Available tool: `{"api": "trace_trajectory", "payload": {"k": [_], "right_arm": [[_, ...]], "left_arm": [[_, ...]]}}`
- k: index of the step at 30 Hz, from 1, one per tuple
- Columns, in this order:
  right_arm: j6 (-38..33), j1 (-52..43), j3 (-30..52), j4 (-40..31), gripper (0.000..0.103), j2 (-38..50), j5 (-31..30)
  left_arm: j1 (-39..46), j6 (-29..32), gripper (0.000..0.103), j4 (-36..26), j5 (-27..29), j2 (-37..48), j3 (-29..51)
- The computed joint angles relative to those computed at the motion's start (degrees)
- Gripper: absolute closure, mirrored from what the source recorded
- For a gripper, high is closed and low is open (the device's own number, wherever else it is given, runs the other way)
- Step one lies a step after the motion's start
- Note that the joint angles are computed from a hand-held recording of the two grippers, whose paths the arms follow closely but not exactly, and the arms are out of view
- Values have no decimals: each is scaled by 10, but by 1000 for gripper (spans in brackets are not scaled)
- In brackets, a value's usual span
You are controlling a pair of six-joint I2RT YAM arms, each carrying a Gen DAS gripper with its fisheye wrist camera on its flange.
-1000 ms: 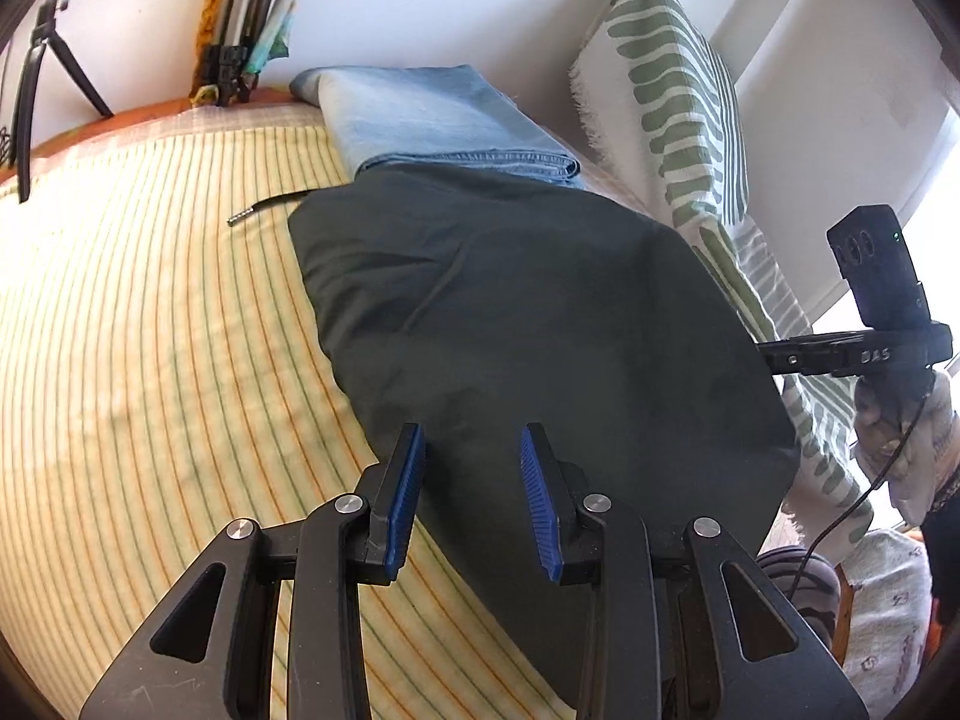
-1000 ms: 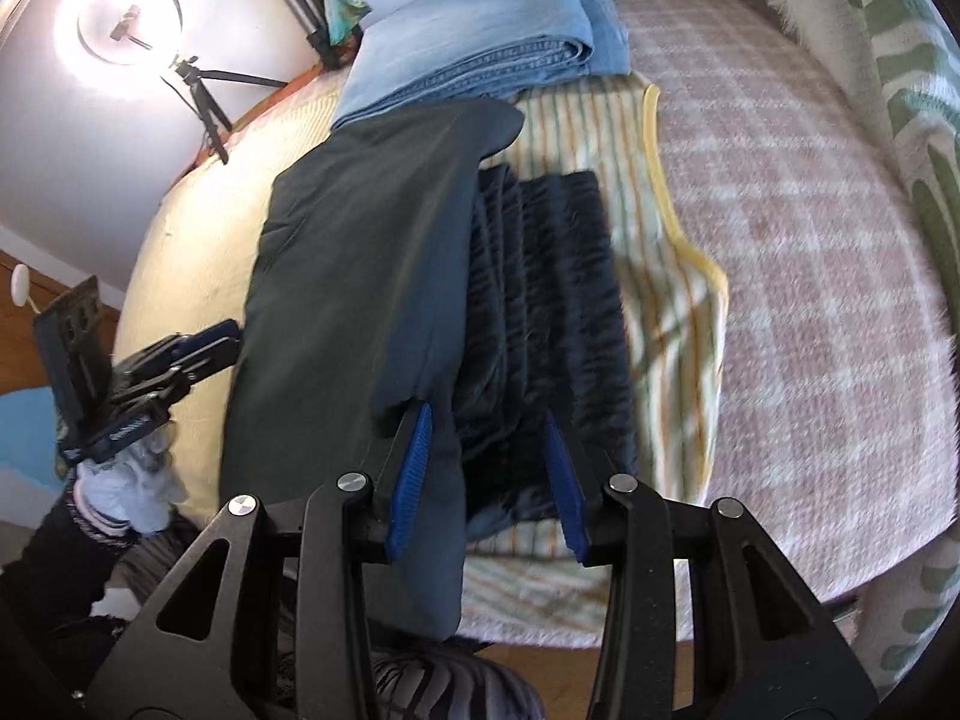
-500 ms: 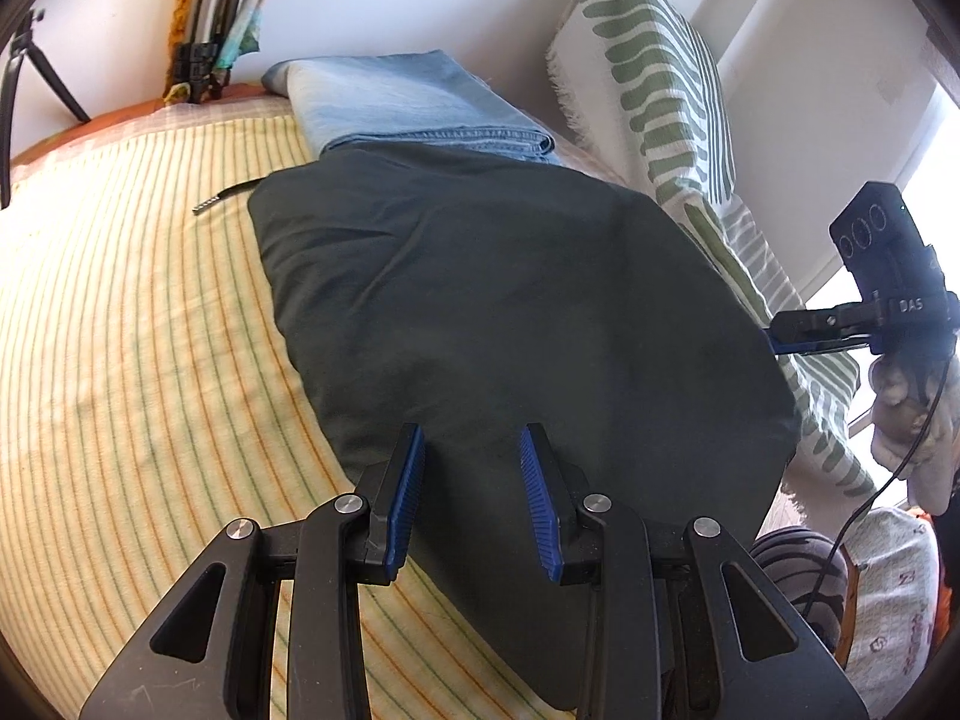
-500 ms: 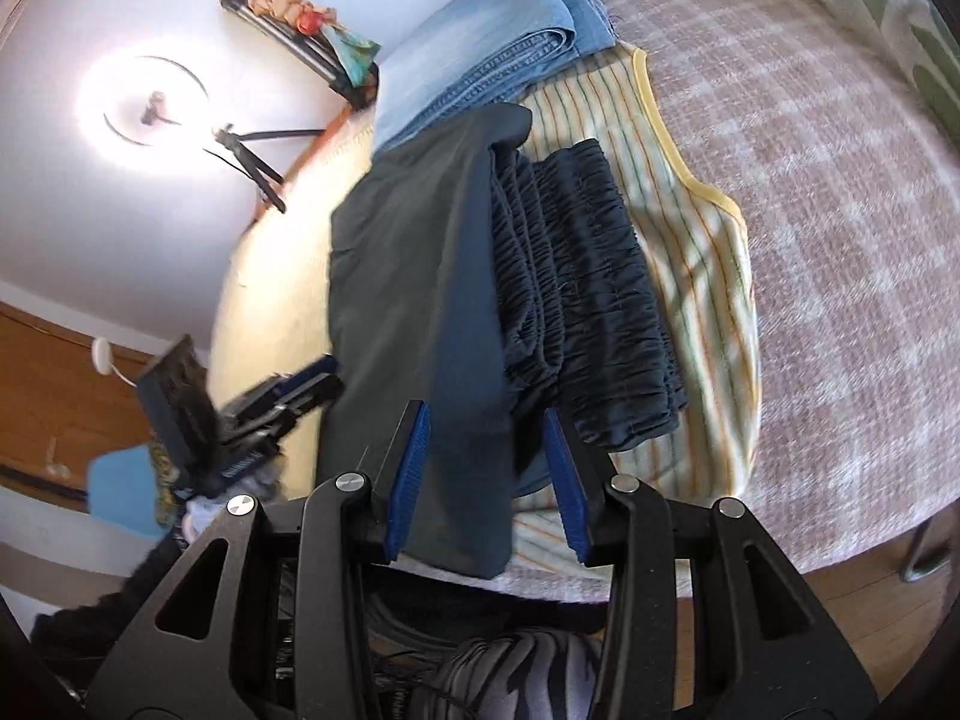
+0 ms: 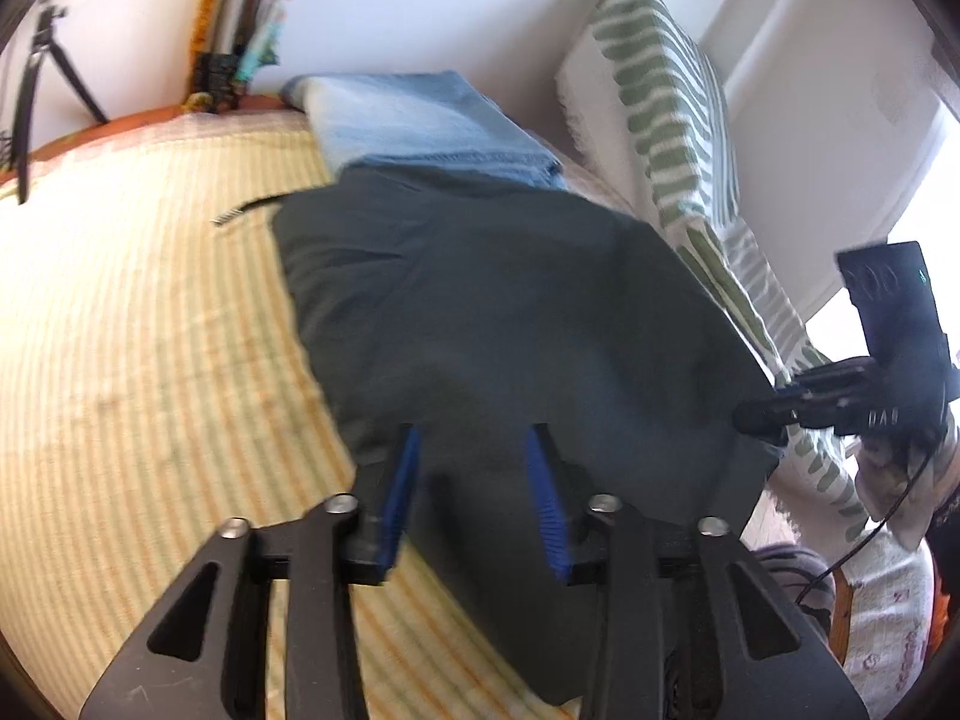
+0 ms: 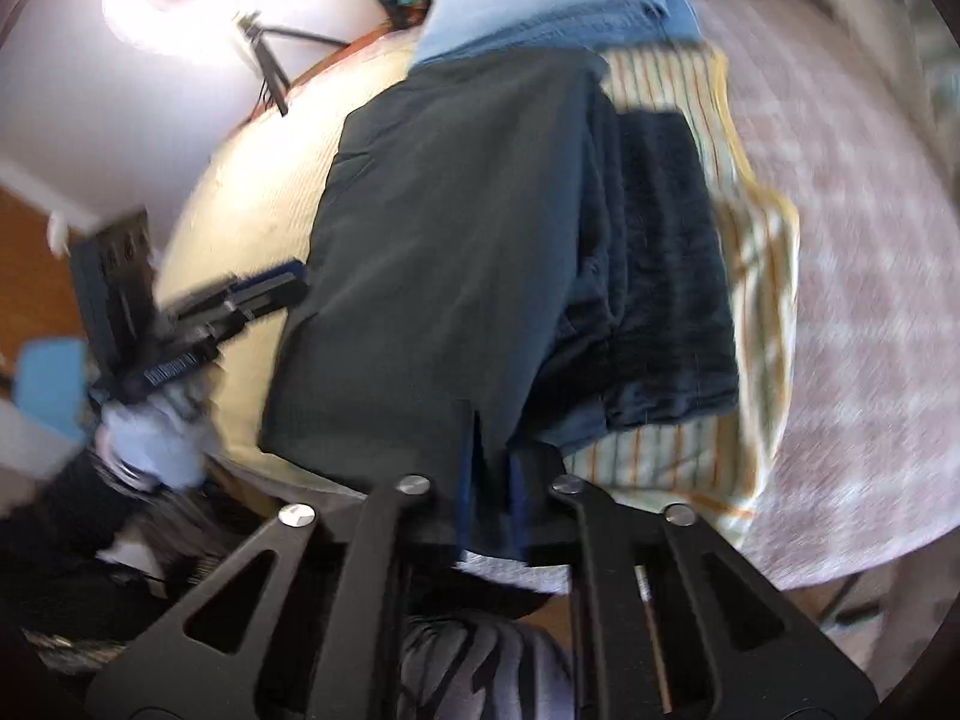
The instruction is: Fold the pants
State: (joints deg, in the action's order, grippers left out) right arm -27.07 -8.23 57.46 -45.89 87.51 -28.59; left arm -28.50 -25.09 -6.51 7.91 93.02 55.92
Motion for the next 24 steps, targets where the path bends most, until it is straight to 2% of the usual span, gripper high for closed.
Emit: {"api": "trace_trajectory", "payload": {"k": [4,11,15,17,20,21,22,24], "right_arm": [[-7,10,-2,22,99,-31,49],[-29,-41,29,5,100,26,60],[-36,-52,36,-9,99,43,32],[-48,-59,60,-39,98,54,18],[-59,-59,79,-49,76,45,28],[-61,-63,90,-51,55,47,24],[-59,-66,97,-48,39,48,16],[-60,-75,131,-54,31,70,-21]], "left_arm": [[30,-21,61,0,17,-13,-11],[40,-33,61,2,38,-5,-9],[32,-36,61,4,51,24,7],[30,-45,61,5,56,39,14],[30,-60,61,10,62,54,20],[31,-63,61,12,63,55,20],[31,-66,61,13,67,60,22],[34,-73,61,11,74,68,28]]}}
